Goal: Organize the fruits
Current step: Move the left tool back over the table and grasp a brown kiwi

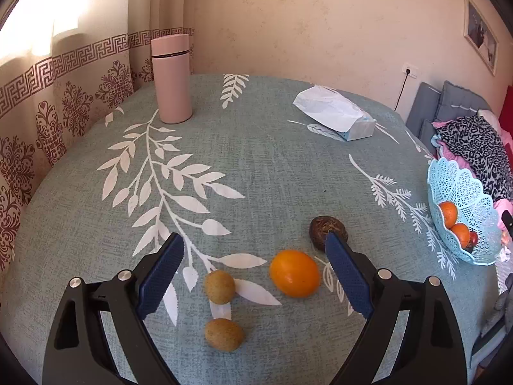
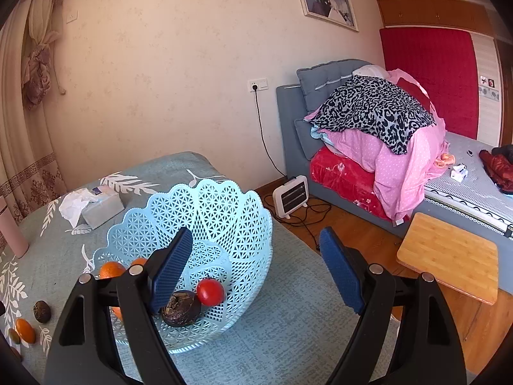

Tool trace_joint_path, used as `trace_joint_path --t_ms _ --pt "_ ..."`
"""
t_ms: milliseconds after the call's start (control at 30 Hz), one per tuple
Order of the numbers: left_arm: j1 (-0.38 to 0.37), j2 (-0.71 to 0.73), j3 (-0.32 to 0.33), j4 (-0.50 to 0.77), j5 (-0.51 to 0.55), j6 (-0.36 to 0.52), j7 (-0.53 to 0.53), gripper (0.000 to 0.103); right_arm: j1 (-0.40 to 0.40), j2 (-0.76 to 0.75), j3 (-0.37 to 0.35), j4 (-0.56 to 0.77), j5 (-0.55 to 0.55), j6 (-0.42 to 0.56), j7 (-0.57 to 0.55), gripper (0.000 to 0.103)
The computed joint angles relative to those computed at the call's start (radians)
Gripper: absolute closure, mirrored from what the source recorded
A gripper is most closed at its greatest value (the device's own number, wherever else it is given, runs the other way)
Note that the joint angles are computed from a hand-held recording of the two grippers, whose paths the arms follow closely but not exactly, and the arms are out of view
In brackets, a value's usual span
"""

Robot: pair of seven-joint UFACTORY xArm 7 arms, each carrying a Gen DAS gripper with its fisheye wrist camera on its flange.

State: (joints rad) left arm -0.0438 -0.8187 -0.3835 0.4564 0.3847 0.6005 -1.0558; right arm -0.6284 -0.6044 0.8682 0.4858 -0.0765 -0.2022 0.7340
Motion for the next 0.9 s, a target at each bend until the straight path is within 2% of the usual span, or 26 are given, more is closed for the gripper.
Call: trace_joint_path --t_ms 200,333,600,700,767,900 --pt "-0.028 -0.045 0.020 -0.063 -0.024 0.022 0.006 0.014 -0.039 -0.060 0.050 -0.009 0.004 -0.015 0.013 0.020" --pt "-0.045 -0.085 0.014 -0.091 -0.029 0.043 0.012 0.016 -0.043 -0.065 0.054 -0.006 -0.001 -0.010 0.017 0.020" --pt "-0.099 -0.130 0.027 -0.127 -0.068 0.088 0.036 0.043 -0.046 -0.067 0.058 -0.002 -0.011 -0.003 0.028 0.020" --pt "-0.102 -0.124 0.029 -0.126 -0.075 0.087 0.045 0.059 -0.046 -0.069 0.057 -0.002 -0.015 -0.001 0.033 0.020" --pt "-0.111 -0.118 0.036 -0.126 -0.083 0.084 0.056 0.064 -0.047 -0.069 0.058 -0.002 -0.017 -0.002 0.035 0.020" --pt "-0.124 -0.118 0.042 -0.131 -0.098 0.077 0.071 0.065 -0.048 -0.069 0.058 -0.001 -0.021 -0.002 0.038 0.020"
